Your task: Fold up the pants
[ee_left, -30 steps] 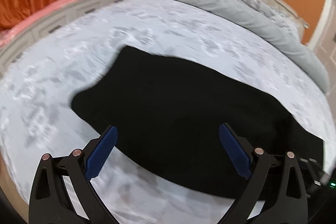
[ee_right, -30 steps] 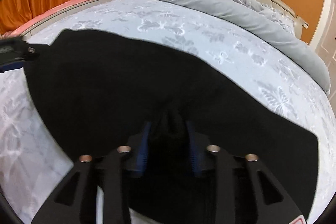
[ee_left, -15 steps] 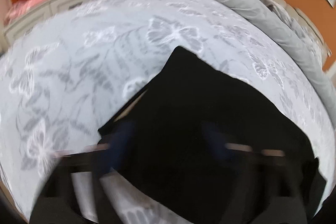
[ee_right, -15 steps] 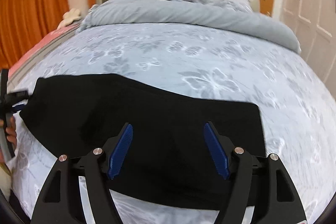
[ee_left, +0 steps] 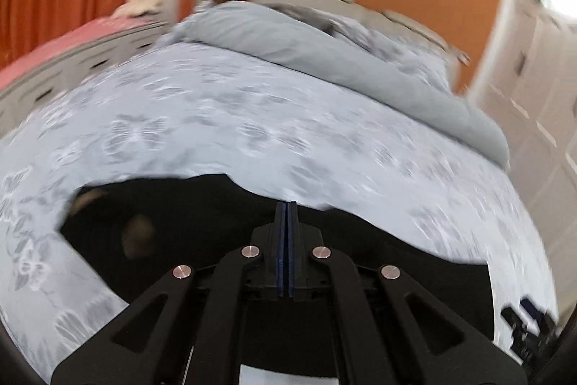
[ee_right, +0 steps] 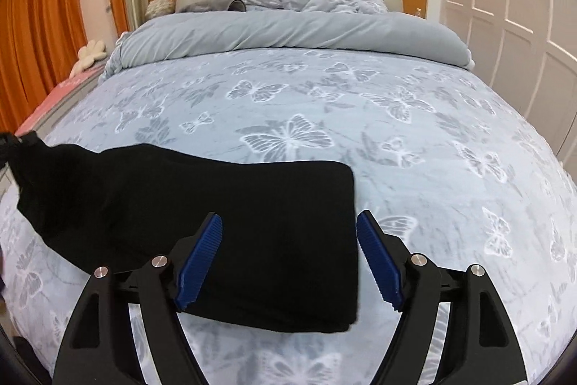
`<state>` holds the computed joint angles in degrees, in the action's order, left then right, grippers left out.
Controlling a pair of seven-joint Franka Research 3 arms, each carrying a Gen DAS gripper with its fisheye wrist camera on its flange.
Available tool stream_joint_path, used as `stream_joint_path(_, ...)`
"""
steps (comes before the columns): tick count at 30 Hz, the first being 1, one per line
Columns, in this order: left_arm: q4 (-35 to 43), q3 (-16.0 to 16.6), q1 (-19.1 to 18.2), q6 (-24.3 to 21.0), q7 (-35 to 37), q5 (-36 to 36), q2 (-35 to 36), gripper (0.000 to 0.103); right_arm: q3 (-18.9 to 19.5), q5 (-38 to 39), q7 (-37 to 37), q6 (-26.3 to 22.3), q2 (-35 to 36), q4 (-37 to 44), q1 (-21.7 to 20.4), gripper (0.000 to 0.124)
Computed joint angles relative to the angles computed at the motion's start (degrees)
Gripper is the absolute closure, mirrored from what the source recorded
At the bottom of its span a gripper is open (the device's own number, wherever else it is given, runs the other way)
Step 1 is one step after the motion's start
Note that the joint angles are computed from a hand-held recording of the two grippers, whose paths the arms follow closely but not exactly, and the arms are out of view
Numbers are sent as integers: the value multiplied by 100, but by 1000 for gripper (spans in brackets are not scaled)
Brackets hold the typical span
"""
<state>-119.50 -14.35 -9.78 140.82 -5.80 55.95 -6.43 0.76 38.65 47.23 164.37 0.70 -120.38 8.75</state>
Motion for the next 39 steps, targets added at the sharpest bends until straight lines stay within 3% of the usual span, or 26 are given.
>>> stream_joint_path(1, 124, -32, -33, 22, 68, -11, 150, 103, -16, 32, -18, 15, -22, -15, -16, 48)
stream_joint_path(4, 130, 15, -111, 64, 68, -185, 303, 100, -53, 64, -14, -95, -79, -16, -49, 48)
stream_joint_path(7, -411, 216, 32, 146, -221, -531, -63, 95, -61, 182, -127, -174, -136, -9, -39, 47)
stream_joint_path(9, -879, 271, 241, -86, -580, -645, -506, 56, -38, 187, -153, -129, -147, -14, 0, 45)
stream_joint_path(10, -1021, 226, 358, -309, -778, -568, -656, 47, -29, 177, -149, -112, -140, -13, 18, 44)
stream_joint_path(12, -1189, 215, 595, -1027, -835, -545, -867, 45, -4, 48, -31, -129, -101, 8, 53, 44)
stream_joint_path(13, -1225, 258, 664, -1137, -738, -611, -901, 45, 15, -3, 17, -145, -78, 16, 76, 44)
stream_joint_path(16, -1720, 568, 850, -654, -296, -980, -1365, 45, 90, 12, -37, -249, -50, 44, 165, 44)
stream_joint_path(19, -2084, 490, 971, -243, -56, -1033, -1847, 40, 202, 887, -1190, -748, -128, 105, 329, 44)
stream_joint_path(21, -2152, 292, 1023, -312, 134, -1022, -2017, 15, 318, 1004, -1757, -1148, -184, 101, 521, 44)
stream_joint_path(22, -2180, 192, 1047, -397, 174, -1001, -2081, 14, 384, 1011, -1926, -1344, -190, 116, 635, 44)
stream_joint_path(25, -2259, 113, 1004, -603, 506, -1103, -2168, 14, 618, 673, -1857, -1313, -67, 201, 1000, 43)
stream_joint_path(27, -2367, 185, 1011, -592, 686, -1227, -2231, 14, 751, -138, -1337, -1128, 232, 407, 1243, 42)
stream_joint_path(28, -2457, 243, 1029, -541, 749, -1292, -2298, 14, 780, -795, -854, -1107, 486, 606, 1385, 44)
stream_joint_path(29, -2555, 293, 1064, -504, 796, -1348, -2392, 14, 758, -1484, -289, -1301, 781, 911, 1535, 59)
stream_joint_path(30, -2632, 291, 1115, -501, 798, -1373, -2475, 14, 739, -1839, 80, -1679, 1010, 1238, 1624, 101)
stream_joint_path(32, -2790, 231, 1279, -684, 742, -1330, -2751, 14, 815, -1899, 739, -2573, 1498, 2193, 1715, 101)
stream_joint_path(34, -2928, 151, 1429, -887, 542, -1281, -3027, 14, 1051, -1435, 747, -2915, 1781, 2955, 1712, 102)
stream_joint_path(36, -3105, 202, 1532, -926, 364, -1298, -3282, 13, 1363, -572, 764, -3364, 2246, 3945, 1632, 97)
stream_joint_path(38, -3256, 367, 1558, -809, 412, -1407, -3401, 12, 1315, -677, 1097, -3319, 2761, 4771, 1983, 55)
stream_joint_path(39, -3331, 469, 1565, -725, 484, -1502, -3423, 12, 1226, -1332, 1454, -3331, 3020, 5144, 2242, 39)
